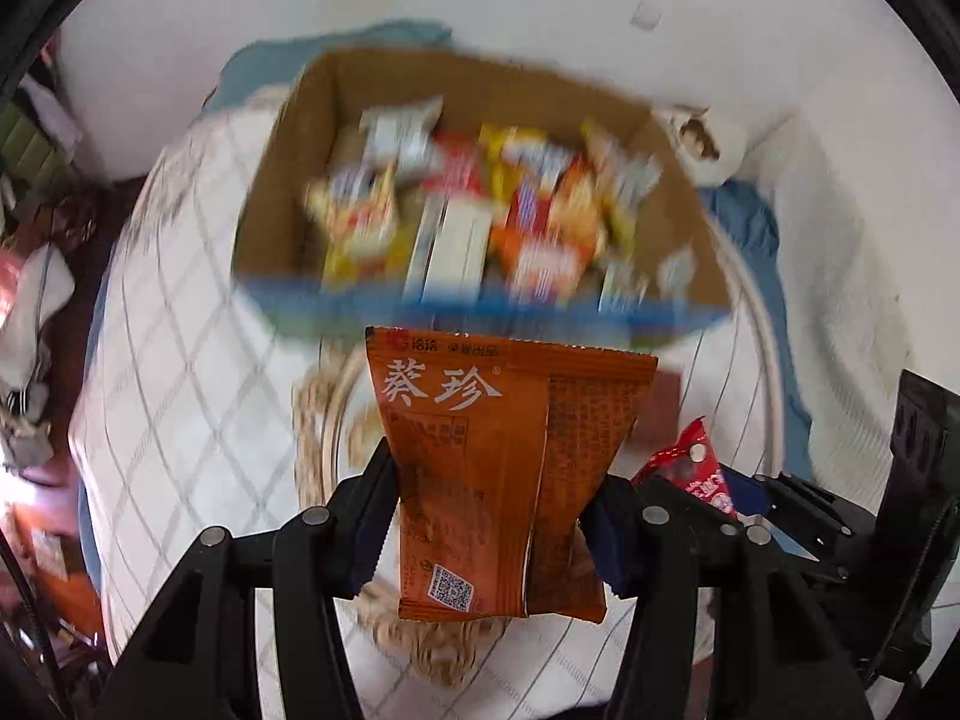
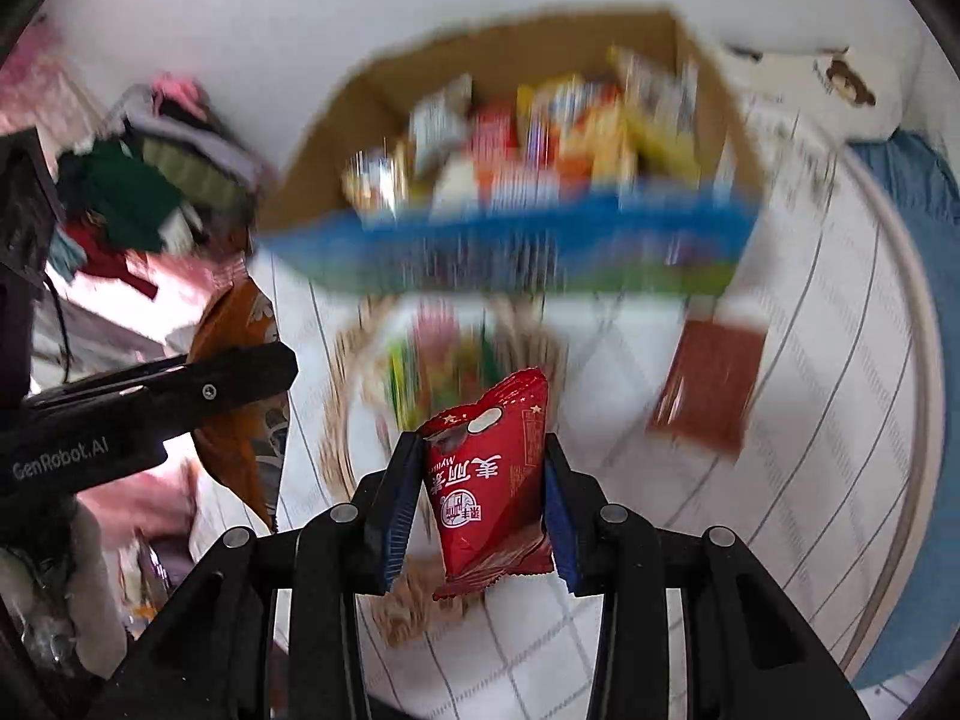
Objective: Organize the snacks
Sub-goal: 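Carry both packets into the cardboard box and release them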
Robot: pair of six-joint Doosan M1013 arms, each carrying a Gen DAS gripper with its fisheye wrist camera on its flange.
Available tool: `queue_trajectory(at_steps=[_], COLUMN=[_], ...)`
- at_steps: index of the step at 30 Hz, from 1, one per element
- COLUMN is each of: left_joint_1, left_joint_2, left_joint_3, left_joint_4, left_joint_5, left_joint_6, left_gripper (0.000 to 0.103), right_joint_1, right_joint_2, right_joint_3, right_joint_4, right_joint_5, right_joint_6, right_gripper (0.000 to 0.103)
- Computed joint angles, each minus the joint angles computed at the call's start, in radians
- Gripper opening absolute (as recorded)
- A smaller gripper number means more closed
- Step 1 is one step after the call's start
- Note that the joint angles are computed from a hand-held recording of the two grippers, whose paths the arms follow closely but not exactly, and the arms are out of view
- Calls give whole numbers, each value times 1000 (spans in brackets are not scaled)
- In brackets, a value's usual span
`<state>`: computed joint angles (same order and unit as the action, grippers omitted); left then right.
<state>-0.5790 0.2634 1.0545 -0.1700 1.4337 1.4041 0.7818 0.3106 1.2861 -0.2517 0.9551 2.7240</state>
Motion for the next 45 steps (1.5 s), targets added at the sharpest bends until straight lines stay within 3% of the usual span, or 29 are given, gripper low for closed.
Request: queue_trajectory(at_steps=[6,14,17,18,19,21,27,38,45], left_joint_1=[0,26,30,31,31,30,21,-7,-22], left_joint_2=[153,302,334,342,343,339,317,192,116], left_joint_3=[-238,-423,-451,-454,-453,-442,-407,-194,-100], left_joint_4=[102,187,211,216,216,213,199,225,263], left_joint_5=[76,242,297,305,301,277,227,67,-42], left_joint_6=[16,10,-12,-16,-14,-18,-20,-62,-88], left_gripper=[53,55,56,64,83,100,101,101,101], right_joint_1=[-71,-182,-211,-219,-222,-228,-223,-175,-126], right_joint_2=[17,97,132,147,154,158,163,142,120], right_joint_3=[-87,-182,-214,-232,-241,-239,-250,-200,-183], right_joint_4=[-88,-8,20,27,25,27,29,0,-106], right_joint_5=[53,145,202,236,253,249,264,271,292], right_joint_6=[-32,-146,-166,-174,-172,-169,-175,-122,-56], right_gripper=[41,41,46,60,77,89,99,99,100])
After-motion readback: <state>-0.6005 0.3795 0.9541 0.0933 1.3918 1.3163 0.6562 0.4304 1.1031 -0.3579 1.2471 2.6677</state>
